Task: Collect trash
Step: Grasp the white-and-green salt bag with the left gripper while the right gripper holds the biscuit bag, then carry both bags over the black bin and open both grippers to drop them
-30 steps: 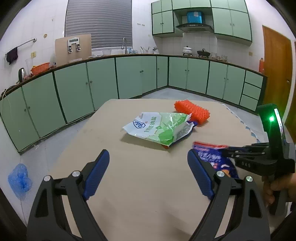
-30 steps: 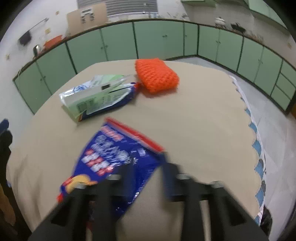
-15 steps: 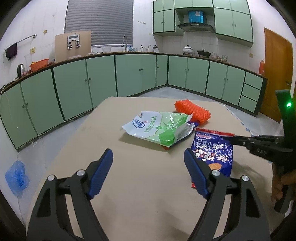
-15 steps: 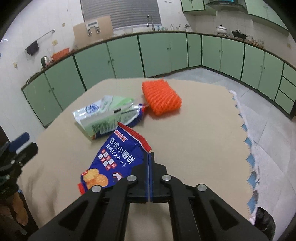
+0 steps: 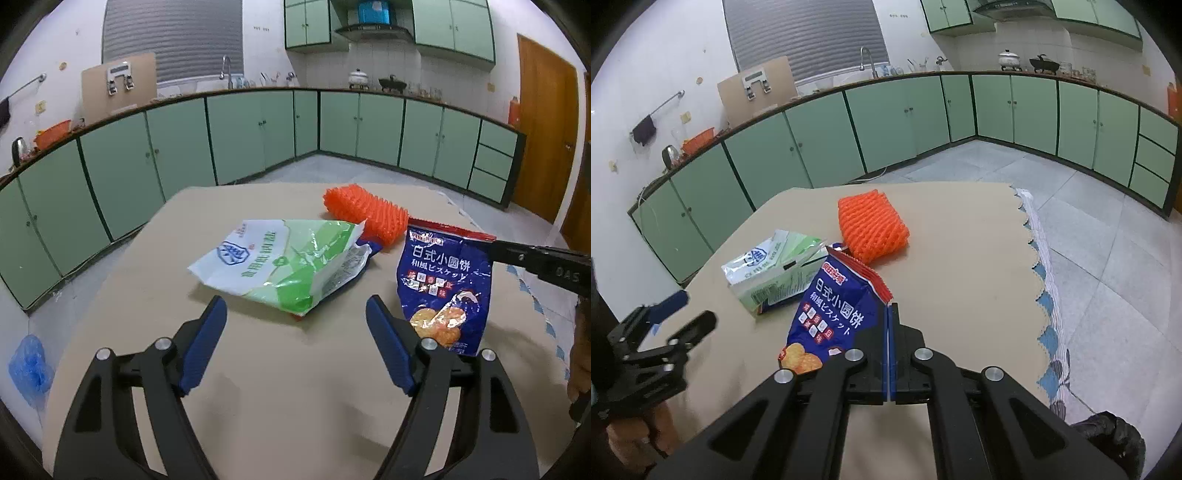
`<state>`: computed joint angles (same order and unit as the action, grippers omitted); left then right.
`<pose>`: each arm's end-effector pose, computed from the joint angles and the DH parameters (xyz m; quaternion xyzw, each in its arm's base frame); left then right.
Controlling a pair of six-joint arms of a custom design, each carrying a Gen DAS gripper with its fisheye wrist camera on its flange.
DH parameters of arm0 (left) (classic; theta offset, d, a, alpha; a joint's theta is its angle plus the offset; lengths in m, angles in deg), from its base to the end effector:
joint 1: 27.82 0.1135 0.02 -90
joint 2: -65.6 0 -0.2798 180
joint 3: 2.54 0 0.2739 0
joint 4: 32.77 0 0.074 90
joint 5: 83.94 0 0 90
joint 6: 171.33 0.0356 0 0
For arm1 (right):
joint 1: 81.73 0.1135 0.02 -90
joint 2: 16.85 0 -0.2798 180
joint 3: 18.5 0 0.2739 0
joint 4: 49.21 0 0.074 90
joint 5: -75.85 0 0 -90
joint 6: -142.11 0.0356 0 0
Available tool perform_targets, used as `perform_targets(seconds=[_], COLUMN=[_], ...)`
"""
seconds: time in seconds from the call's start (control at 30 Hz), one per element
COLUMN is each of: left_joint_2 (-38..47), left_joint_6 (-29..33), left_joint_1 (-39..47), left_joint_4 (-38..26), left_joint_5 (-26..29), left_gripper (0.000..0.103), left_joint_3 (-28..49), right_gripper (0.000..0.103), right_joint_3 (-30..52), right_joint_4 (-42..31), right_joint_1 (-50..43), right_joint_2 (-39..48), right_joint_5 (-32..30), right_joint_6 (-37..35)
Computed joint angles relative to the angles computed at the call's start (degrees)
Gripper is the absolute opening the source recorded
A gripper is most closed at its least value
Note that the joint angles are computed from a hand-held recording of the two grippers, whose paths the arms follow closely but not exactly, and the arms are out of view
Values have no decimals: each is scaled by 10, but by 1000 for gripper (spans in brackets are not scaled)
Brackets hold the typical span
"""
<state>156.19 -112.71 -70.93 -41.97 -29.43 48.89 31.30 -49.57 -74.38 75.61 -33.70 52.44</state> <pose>0.2358 -0.1925 0.1434 -0.0168 0.8966 0.0219 0.4419 0.3080 0.0517 0.1341 -0.1229 0.8980 0.1817 0.3815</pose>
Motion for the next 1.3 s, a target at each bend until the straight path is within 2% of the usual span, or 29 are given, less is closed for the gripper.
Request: perform_targets(seconds=[0.37,0.43,0.47,0.5,0.57,0.77,0.9,1.3], left_joint_2=[111,124,126,129,137,95,55,-57], left_joint_6=[22,27,30,33,37,28,24,-26], left_joint_1=[61,71,74,80,85,71,58,-37], left_joint_4=[-32,-37,-37,-38,-44,-25,-36,-121], left_joint_5=[70,81,89,102,115,95,82,21], left_gripper=[64,58,47,22,2,1,1,1], left_joint_3=[99,114,117,122,130,98,82,75], right_gripper=[0,0,0,0,0,0,0,0], right_joint_3=[63,67,67,67,65,54,47,8], right_joint_4=[-10,-10,-10,-8,-6,-8,-22,-93], right_joint_1=[-27,-30,-31,-32,-34,-42,-45,-49], right_joint_2=[64,74,75,78,82,67,40,-122], right_joint_5=[-33,-38,-40,-40,-43,-56,-64,-75], right_joint_6=[-3,-5,-6,-6,-6,-2,1,-3])
